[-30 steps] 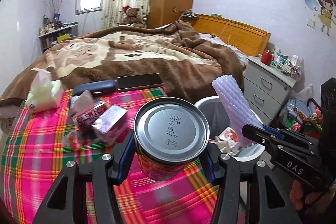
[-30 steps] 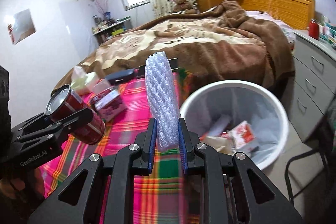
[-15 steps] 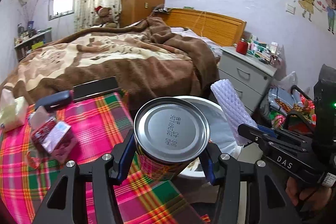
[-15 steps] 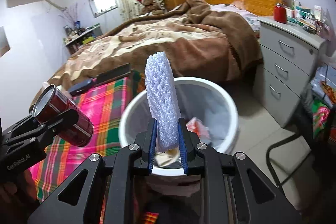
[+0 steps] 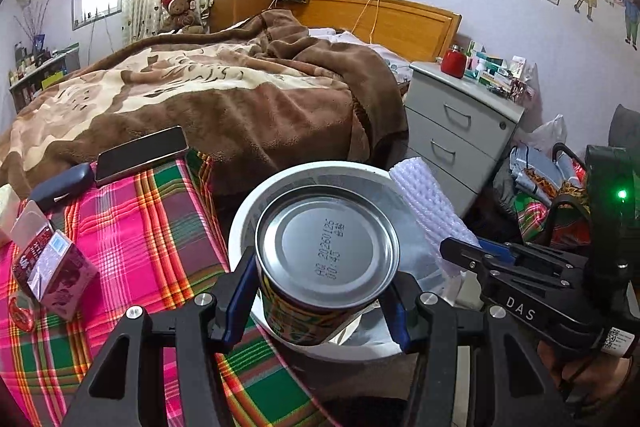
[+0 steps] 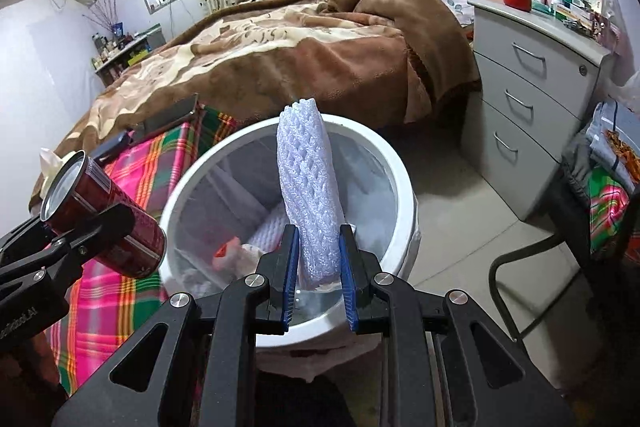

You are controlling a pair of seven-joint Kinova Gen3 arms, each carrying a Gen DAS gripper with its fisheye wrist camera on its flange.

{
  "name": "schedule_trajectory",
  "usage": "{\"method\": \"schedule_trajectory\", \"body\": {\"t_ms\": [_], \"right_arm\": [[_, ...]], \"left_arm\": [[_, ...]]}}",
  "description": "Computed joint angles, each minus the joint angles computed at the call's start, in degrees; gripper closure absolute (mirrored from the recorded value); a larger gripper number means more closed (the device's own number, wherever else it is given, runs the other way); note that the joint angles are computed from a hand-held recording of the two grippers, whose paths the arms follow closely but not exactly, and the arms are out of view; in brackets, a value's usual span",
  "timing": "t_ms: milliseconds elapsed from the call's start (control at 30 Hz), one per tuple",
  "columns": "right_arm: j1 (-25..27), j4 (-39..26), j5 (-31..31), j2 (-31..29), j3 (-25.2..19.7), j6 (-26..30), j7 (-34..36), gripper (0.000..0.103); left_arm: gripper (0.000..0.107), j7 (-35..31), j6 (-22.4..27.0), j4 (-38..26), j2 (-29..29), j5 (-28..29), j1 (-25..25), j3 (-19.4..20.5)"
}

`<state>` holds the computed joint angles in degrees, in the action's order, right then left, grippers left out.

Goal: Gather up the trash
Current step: 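Carry the foam net and red can over the bin and open both grippers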

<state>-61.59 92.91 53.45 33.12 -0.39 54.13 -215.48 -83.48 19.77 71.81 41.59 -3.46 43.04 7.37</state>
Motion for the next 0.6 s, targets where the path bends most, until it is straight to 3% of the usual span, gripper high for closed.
{"method": "schedule_trajectory", "body": {"t_ms": [167,233,300,600], "right_arm": [[0.9,1.3,-0.3,-0.3,-0.2,-1.6,-0.2,0.080],[1.4,1.0,-1.3,-0.3,-0.4,-1.5,0.7,0.068],[1.2,1.2,-1.5,-0.4,-0.2,-1.6,0.7,0.038],[0.1,1.1,-1.1,-0.9,-0.1,0.6,-1.2,0.037]], "left_arm": [[0.051,-0.8,1.9,-3.0,2.1,0.6,-0.5,0.8],[0.046,-1.2,1.7,-3.0,2.2,1.0,-1.0,1.1],[0.041,-1.3,0.8,-2.3,2.0,1.2,-1.1,1.2],[0.041,-0.7,-2.2,1.0,-0.3,1.6,-1.4,0.4]]}}
